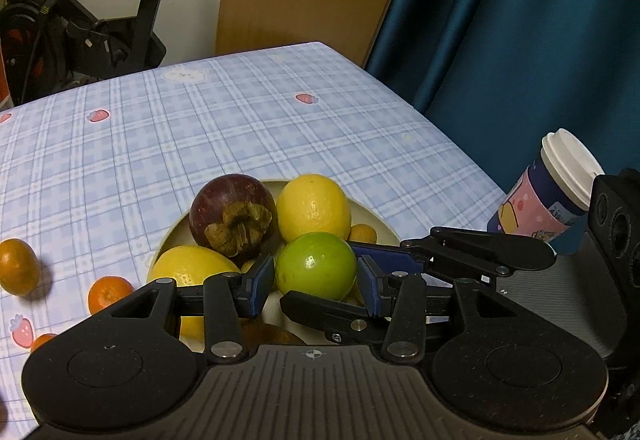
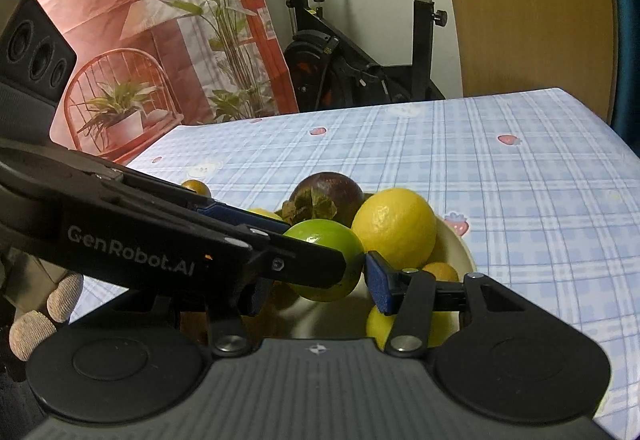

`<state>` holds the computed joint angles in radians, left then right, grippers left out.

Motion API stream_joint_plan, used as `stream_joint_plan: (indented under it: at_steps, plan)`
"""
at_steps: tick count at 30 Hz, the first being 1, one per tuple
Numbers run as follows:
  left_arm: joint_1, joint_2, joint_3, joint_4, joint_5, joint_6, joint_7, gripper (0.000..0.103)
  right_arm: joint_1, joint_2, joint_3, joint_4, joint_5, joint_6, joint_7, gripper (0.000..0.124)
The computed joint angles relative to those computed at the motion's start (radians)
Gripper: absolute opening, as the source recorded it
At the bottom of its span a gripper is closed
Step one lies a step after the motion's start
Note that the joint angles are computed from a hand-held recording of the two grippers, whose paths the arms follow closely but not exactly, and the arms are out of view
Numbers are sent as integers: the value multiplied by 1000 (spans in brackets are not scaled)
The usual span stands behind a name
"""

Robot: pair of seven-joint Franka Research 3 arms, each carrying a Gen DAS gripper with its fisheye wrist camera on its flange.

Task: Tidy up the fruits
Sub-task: 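Lift the green citrus with the left gripper and carry it over the plate, then lower the green citrus onto the plate and open the left gripper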

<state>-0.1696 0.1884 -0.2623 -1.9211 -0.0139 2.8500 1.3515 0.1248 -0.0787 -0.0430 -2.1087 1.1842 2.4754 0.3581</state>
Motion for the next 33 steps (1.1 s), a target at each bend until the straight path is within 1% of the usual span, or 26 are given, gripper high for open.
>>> stream_joint_plan:
  at_steps: [8,14,18,28,31,33]
  plan:
    - [-1,1,1,-8,5,7,-9,48,4,-2,5,-5,-15,14,7,52]
    - [15,0,-15,-11,-51,2,16,50,12,-2,8,-8,-25,32,-2,52]
    - [11,-4,-11,-15,-51,5,18,50,13,1,8,-6,-26,38,-3,52]
    - [18,-32,-11,-49,-93,24,35,52,19,-2,11,-13,-39,64,2,52]
    - [23,-55,-9,-74,-115,51,39,52,21,-4,12,-15,-44,73,0,52]
    - [25,-82,-1,-109,-123,102,30,52,24,-7,13,-20,-45,82,-6,52]
